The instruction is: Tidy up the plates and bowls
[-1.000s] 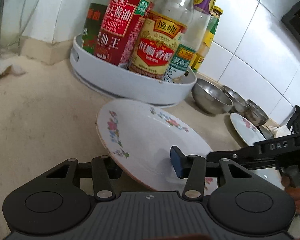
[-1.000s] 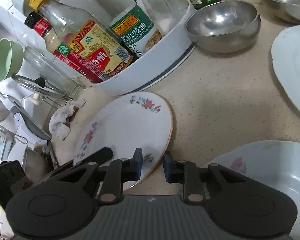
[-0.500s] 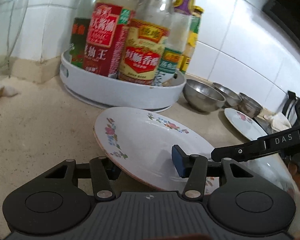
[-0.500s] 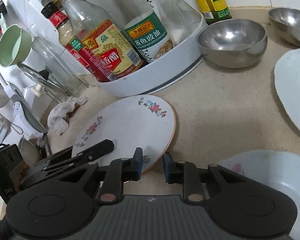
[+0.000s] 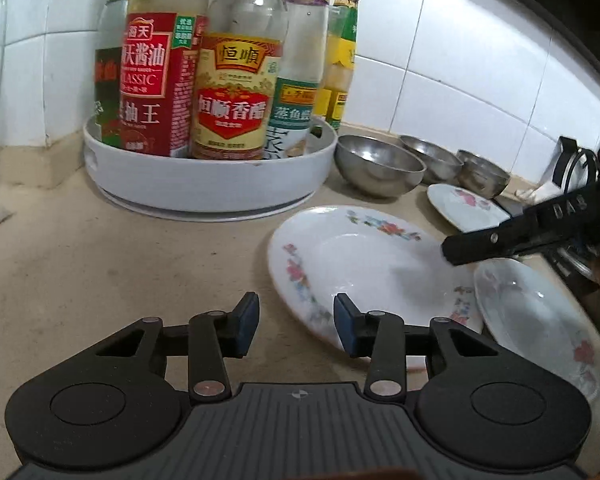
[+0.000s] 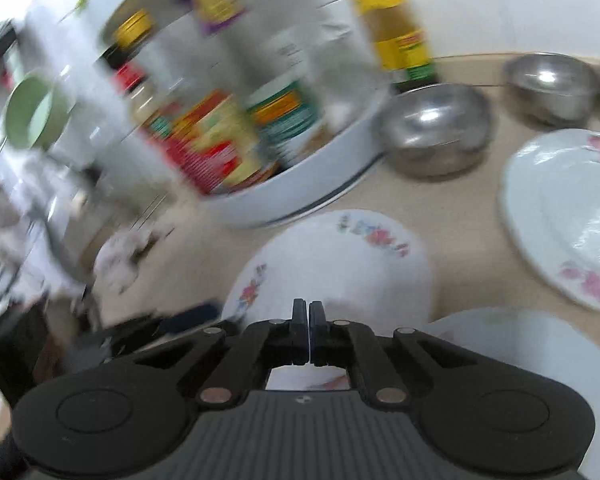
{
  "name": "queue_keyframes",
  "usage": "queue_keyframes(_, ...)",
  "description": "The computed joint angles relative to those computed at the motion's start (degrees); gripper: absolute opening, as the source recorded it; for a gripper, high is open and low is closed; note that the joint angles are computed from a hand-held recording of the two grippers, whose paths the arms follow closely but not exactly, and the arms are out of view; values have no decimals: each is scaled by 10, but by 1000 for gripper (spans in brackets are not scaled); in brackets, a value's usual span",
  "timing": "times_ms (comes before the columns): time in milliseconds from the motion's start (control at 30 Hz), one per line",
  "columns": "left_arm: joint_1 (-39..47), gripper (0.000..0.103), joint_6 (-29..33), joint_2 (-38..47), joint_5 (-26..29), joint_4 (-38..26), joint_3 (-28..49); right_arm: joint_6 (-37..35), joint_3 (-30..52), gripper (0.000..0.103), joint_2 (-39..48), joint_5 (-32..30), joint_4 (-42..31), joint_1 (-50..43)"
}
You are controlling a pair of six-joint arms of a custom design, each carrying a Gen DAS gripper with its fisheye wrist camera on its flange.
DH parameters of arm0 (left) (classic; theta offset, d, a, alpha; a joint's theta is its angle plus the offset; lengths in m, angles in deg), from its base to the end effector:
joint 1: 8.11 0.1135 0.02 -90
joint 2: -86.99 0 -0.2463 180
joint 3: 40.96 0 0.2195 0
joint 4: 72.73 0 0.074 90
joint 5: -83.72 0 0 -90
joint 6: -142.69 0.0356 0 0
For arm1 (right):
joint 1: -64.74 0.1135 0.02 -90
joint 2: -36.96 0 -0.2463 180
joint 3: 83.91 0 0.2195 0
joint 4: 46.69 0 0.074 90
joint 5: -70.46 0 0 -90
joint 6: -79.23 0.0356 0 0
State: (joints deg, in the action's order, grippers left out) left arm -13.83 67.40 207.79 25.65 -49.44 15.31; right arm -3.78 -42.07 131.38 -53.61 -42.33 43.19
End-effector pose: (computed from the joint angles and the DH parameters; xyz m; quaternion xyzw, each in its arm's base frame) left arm 0.3154 -0.0505 0.0582 0.2670 0.8417 -0.2186 0.4153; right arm 0.2318 -0.0701 0.1076 0.1189 0.8915 0.2283 0.3729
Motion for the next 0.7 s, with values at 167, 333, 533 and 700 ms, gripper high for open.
queue_keyframes(167,9,68,-21,9,50,-69,48,-34,91,29,42,13,-96,-64)
queue_keyframes(333,-13,73,-20,32,48,-175,133,-76,193,24,130,-9,-206,-76)
queue_keyframes(533,-64,63,-2,14,-78,-178,136,-96,176,18,129,-12,-192,-59)
queue_keyframes(700,-60,58,-13,-5,-79,-187,130,-81,160,16,111,-35,-190,-73)
